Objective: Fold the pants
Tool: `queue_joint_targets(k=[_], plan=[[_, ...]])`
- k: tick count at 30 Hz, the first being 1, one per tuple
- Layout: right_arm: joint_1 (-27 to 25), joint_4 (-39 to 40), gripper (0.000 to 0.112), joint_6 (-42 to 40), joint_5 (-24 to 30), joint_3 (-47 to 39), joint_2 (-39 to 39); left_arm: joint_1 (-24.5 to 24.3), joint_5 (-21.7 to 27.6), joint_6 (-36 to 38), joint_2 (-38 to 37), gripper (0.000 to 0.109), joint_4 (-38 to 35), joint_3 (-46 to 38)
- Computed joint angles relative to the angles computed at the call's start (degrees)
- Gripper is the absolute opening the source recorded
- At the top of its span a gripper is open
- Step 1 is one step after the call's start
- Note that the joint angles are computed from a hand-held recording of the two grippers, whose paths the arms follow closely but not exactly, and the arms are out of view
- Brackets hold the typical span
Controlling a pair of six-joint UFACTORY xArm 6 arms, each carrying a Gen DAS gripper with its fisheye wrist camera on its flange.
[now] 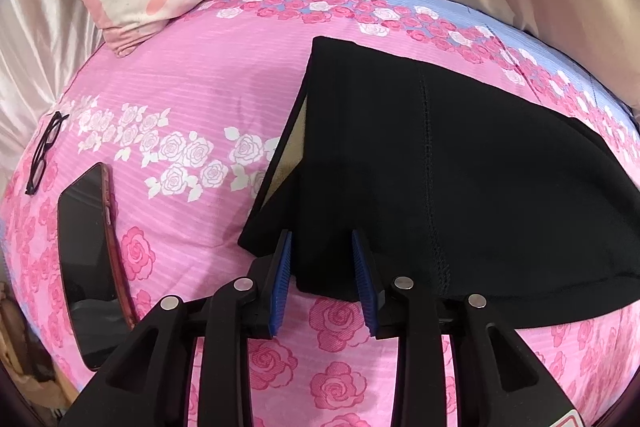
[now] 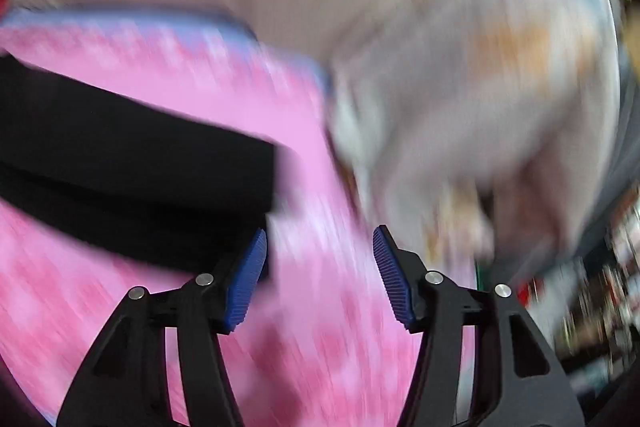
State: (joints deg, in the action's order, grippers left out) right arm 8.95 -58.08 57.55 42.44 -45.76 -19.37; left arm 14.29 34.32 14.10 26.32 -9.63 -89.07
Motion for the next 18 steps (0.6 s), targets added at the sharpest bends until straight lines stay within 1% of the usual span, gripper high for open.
queue_joint_targets(k=[1, 3, 4, 5, 6, 8, 9, 11, 12, 13, 15, 16, 17, 18], plan=[[-0.59, 1.40, 0.054, 2.61, -0.74, 3.20, -2.48, 0.01, 0.04, 0.19, 0.04, 0.031, -0.20, -0.04], [-2.72, 3.82, 0.054, 6.58, -7.71, 8.38, -7.32, 0.00, 0.84, 0.09, 0.47, 0.031, 0.06, -0.87], [-3.40, 3.95, 0.054, 9.77, -11.45, 10.10, -9.05, -0.06, 1.35, -0.11, 0.79, 0.032, 0.41, -1.49], [-4.13, 5.10, 0.054, 10.91, -15.26, 10.93, -9.68, -0.16, 1.56, -0.41, 0.97, 0.032, 0.89, -1.82], [-4.87, 7.00, 0.054, 10.76, -19.29, 11.09, -9.07, -0.30, 1.76, -0.74, 1.23, 0.032, 1.53, -2.26], [-5.36, 12.48, 0.054, 8.06, -24.39, 10.02, -5.94, -0.41, 1.96, -1.05, 1.48, 0.032, 2.05, -2.70], [-5.51, 15.53, 0.054, 6.01, -26.82, 8.55, -2.99, -0.43, 2.10, -1.34, 1.61, 0.032, 2.03, -2.91], [-4.97, 16.08, 0.054, 6.15, -26.86, 5.20, 1.75, -0.30, 2.72, -1.66, 1.81, 0.031, 1.18, -3.41], [-4.50, 15.04, 0.054, 7.56, -25.84, 2.96, 4.34, -0.05, 4.04, -1.04, 2.13, 0.025, -0.44, -4.32], [-3.94, 13.51, 0.054, 9.81, -24.44, 0.92, 6.42, 0.26, 5.92, -0.54, 2.48, 0.022, -2.02, -5.51], [-2.68, 10.40, 0.054, 14.10, -23.29, -1.06, 7.94, 0.93, 9.31, 0.61, 2.84, 0.022, -3.97, -8.00], [-2.36, 9.54, 0.054, 15.43, -23.70, -1.35, 8.00, 1.03, 10.29, 0.21, 2.81, 0.008, -3.05, -9.07], [-1.77, 8.09, 0.054, 17.23, -23.56, -1.50, 7.73, 1.26, 9.58, -1.20, 2.72, 0.000, 0.27, -9.68], [-1.04, 6.63, 0.054, 18.74, -23.06, -1.78, 7.52, 1.30, 8.57, -4.33, 2.93, 0.000, 5.03, -10.12]])
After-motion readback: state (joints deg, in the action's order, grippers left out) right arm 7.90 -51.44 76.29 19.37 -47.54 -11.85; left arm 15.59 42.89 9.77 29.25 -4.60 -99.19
